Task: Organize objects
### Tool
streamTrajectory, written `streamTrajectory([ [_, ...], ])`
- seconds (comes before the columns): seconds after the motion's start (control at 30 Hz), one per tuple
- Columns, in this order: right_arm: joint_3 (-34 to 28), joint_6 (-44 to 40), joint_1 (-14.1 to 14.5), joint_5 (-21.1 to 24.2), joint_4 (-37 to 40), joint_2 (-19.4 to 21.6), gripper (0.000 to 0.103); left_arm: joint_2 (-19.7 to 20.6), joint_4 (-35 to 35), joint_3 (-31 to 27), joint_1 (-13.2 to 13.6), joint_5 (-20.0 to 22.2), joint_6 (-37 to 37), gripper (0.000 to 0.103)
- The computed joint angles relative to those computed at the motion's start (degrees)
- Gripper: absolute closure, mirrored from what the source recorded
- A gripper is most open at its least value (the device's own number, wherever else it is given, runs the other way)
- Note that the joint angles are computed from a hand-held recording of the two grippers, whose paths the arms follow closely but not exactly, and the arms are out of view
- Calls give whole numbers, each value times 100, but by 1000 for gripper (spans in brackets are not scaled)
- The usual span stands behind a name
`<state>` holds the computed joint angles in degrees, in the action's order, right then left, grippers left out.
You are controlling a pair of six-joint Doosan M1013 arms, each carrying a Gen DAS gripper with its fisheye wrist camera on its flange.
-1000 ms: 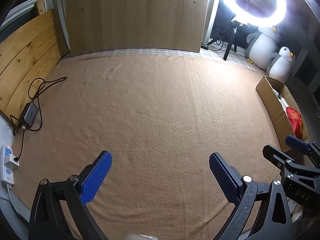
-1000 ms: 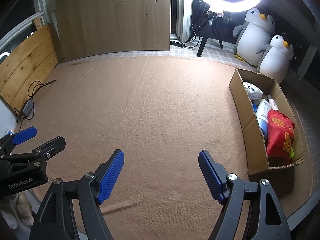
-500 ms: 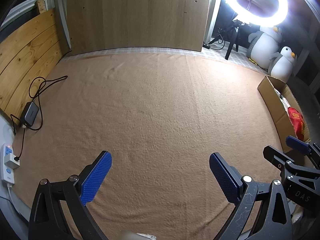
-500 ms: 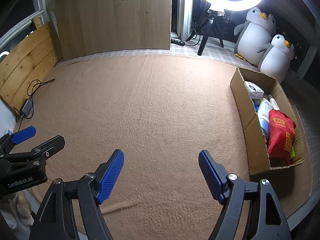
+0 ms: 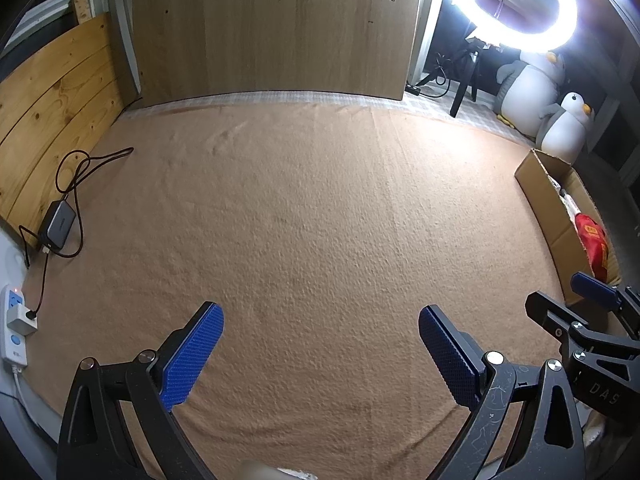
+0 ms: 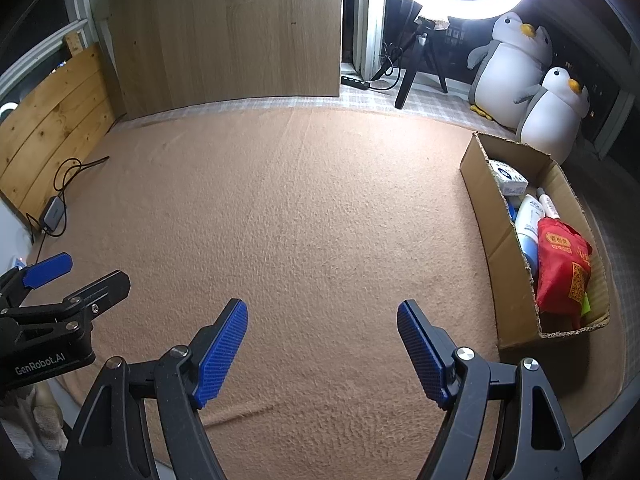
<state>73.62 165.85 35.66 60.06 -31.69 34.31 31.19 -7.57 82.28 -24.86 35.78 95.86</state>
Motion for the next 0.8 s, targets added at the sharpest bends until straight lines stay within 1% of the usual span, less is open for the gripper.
streamTrajectory([
  [0.3, -3, -26, -5, 50, 43, 0, 29, 12, -43, 1, -2, 18, 23, 3],
  [0.43, 2, -22, -11, 73, 70, -2, 29, 18, -43, 2, -16, 22, 25, 1],
  [0.53, -8, -32, -16, 83, 99, 6, 29, 22, -31, 10, -22, -7, 45, 1],
  [0.67, -16, -67, -18, 95, 153, 19, 29, 14, -90, 68, -26, -150, 156, 1],
  [0.8, -26, -101, -32, 132, 224, 47, 29, 109, -94, -19, -27, -6, 144, 1],
])
